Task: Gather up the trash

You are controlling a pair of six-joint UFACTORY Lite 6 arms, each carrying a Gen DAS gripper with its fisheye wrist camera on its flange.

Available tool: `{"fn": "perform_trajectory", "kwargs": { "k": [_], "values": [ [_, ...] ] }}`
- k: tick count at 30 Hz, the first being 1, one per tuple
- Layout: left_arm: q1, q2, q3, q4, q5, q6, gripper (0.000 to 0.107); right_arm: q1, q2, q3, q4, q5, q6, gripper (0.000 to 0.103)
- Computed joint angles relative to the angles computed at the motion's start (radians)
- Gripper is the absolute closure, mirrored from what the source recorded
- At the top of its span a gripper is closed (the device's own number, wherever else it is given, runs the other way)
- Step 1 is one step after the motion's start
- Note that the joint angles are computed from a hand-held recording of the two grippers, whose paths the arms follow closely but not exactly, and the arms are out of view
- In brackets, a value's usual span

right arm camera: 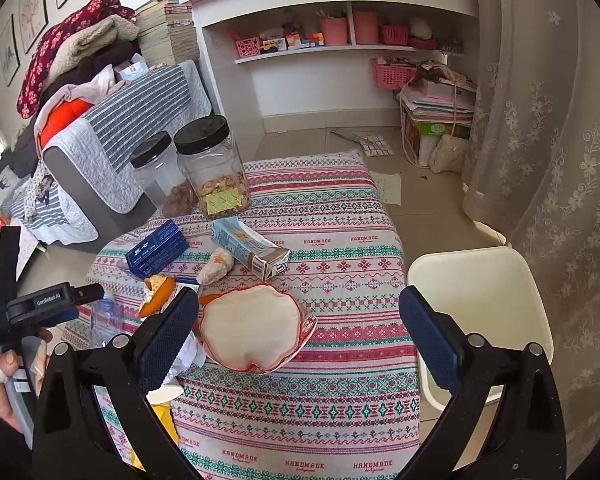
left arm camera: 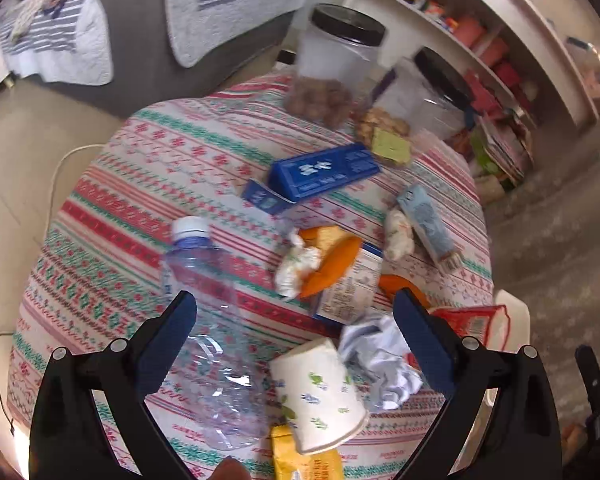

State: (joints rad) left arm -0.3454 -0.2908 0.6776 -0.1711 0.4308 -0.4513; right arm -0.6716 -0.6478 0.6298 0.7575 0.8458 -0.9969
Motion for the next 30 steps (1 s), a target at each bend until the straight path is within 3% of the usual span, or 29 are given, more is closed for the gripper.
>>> {"fn": "perform_trajectory", "kwargs": {
  "k": [2, 5, 13, 18, 19, 24, 25, 30],
  "values": [
    [-0.077, 0.107, 0.071, -0.086, -0.002, 0.093, 0.012, -0.009, 0.013, 0.004, 0.011, -0.011, -0.008, 0.007],
    [-0.188, 0.284, 0.200, 0.056, 0.034, -0.019, 0.013, -0.026, 0.024, 0.006, 0.017, -0.025, -0.027, 0.007],
    [-0.236, 0.505, 0.323, -0.004, 0.060, 0.016, 0.039, -0.084, 0.043, 0.024, 0.045, 0.012, -0.090, 0.007],
    [-0.267, 0.517, 0.321, 0.069, 0.049, -0.058, 0.047, -0.077, 0.071, 0.027, 0.035, 0.013, -0.073, 0.007],
    [-0.264, 0.518, 0.318, 0.070, 0.046, -0.057, 0.053, -0.076, 0.074, 0.026, 0.035, 0.013, -0.072, 0.007],
    [-0.252, 0.476, 0.275, 0.003, 0.014, 0.016, 0.058, -0.069, 0.065, 0.013, 0.035, 0.001, -0.070, 0.007],
    [-0.252, 0.461, 0.259, -0.017, 0.003, 0.038, 0.083, -0.069, 0.066, 0.012, 0.037, 0.004, -0.071, 0.007],
    [-0.226, 0.302, 0.145, -0.113, -0.015, 0.137, 0.095, -0.047, 0.045, -0.001, 0.035, 0.012, -0.063, 0.007]
  ]
}}
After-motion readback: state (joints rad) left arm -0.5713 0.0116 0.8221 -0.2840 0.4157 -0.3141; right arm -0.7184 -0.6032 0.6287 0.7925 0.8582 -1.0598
